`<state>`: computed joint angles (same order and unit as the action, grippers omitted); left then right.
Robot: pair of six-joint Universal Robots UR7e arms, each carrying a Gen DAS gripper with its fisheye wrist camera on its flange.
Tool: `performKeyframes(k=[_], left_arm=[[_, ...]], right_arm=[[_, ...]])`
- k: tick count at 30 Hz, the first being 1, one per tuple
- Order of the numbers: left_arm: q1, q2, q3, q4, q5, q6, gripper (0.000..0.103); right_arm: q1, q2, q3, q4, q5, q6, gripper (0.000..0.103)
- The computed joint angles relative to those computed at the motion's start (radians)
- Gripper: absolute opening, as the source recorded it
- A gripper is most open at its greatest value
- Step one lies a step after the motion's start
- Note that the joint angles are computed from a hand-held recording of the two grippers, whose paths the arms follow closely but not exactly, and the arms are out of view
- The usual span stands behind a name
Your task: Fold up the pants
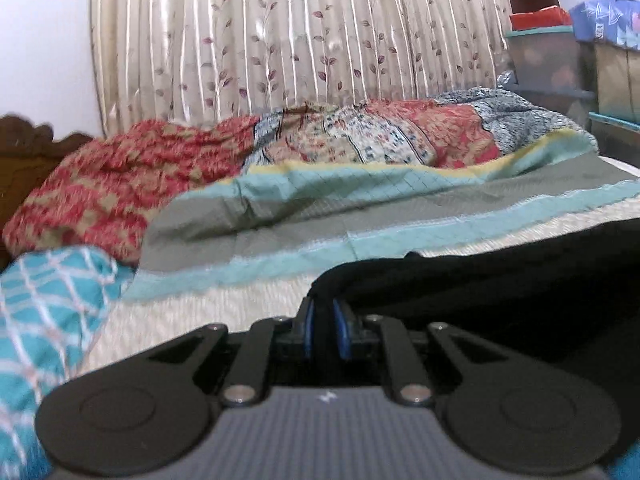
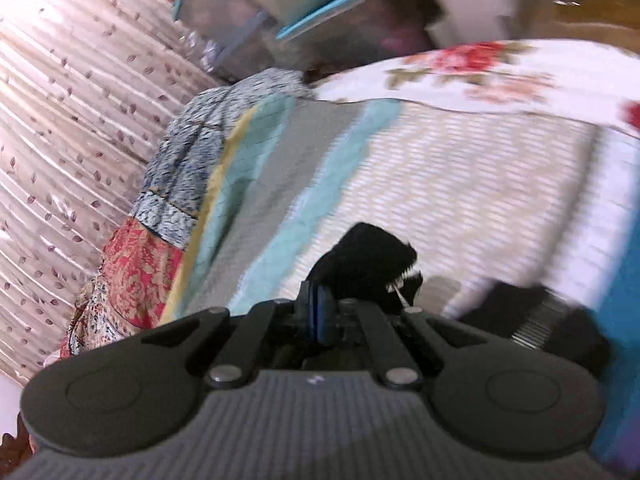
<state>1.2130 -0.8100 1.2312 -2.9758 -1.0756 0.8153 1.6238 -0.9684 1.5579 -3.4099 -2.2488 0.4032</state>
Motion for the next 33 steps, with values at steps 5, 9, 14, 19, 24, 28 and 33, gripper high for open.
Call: performKeyframes(k=[5,9,14,19,24,28,33], left_arm=[[0.002,-0.112,0.207,0.011,0.074,-0.147,0.011],[0.006,-0.149,0.285,-0.013,0.102,-0.243,0.012],[0.006,-0.204,0.326,0.058,0.116,-0.429,0.037],[0.031,-0.277,0.334,0.095,0.037,-0.693,0.054],[0.084,-0.27,0.226,0.228,-0.081,-0.952,0.057],[0.121,-0.217,0.129,0.297,-0.17,-1.08,0.068],[0.142,-0.131,0.016,0.371,-0.185,-1.135,0.081]], right_arm=[[-0.009,-0.093,0.249,-0.091,-0.043,0.085,0.004],[-0.034,-0.096,0.343,-0.188,-0.078,0.183,0.002],[-0.04,-0.099,0.367,-0.225,-0.09,0.225,0.008],[-0.02,-0.092,0.365,-0.298,-0.08,0.109,0.025],[-0.016,-0.068,0.366,-0.346,-0.014,0.021,0.041],[-0.006,-0.032,0.335,-0.283,0.047,-0.017,0.041],[0.014,0.013,0.289,-0.15,0.141,-0.055,0.041]])
